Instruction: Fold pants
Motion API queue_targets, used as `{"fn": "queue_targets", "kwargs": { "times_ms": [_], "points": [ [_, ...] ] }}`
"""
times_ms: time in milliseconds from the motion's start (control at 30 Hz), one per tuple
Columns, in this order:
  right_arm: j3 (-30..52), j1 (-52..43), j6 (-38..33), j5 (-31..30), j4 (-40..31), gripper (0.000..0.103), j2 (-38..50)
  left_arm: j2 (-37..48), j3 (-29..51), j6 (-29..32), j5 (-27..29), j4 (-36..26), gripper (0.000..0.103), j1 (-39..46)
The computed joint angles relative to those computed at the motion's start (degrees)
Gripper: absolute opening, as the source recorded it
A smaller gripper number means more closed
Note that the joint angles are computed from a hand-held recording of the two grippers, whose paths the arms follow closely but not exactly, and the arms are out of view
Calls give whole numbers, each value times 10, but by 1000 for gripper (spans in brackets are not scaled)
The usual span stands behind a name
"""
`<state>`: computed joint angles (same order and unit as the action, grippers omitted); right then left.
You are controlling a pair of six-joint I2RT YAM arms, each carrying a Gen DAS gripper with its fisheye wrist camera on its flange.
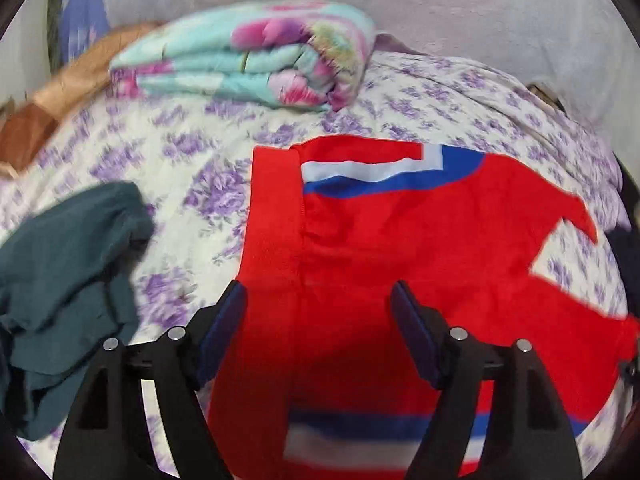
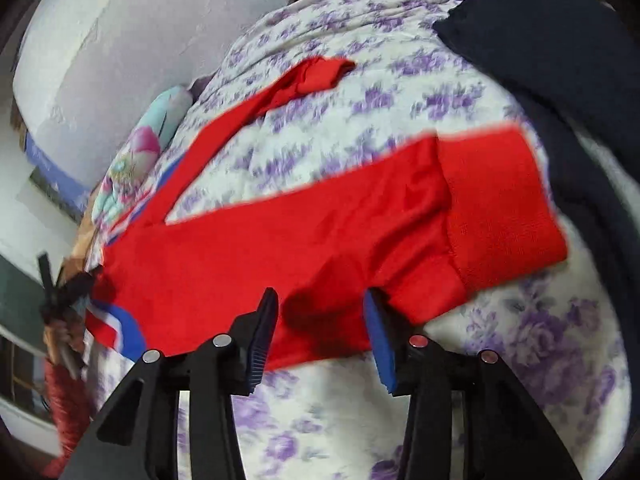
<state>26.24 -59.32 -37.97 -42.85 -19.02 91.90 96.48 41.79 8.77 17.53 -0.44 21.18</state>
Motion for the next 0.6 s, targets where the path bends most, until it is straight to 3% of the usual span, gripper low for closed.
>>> {"fn": "queue_targets", "kwargs": {
  "times_ms": [67,133,167,233,333,367,433,600],
  "points": [
    [13,47,38,-9,-20,46,-58,0,22,-28,53,-3,73,17],
    [40,114,111,-14,-8,46,-71,-8,31,-64,56,27,81,19],
    [58,144,146,-21,6,48,-57,-3,35,-76,41,46,93,14],
    [92,204,238,-23,60,49,-15,44,71,-91,42,47,95,11],
    [187,283,414,-17,153,49,100,147,133,-106,120,7,95,23],
    [228,310,471,7,186,49,140,168,146,-98,121,-9,94,21],
    [291,344,536,52,217,49,198,154,120,-95,93,28,95,10],
    [488,404,635,133,182,49,356,152,111,-89,34,49,97,-19]
  ]
}}
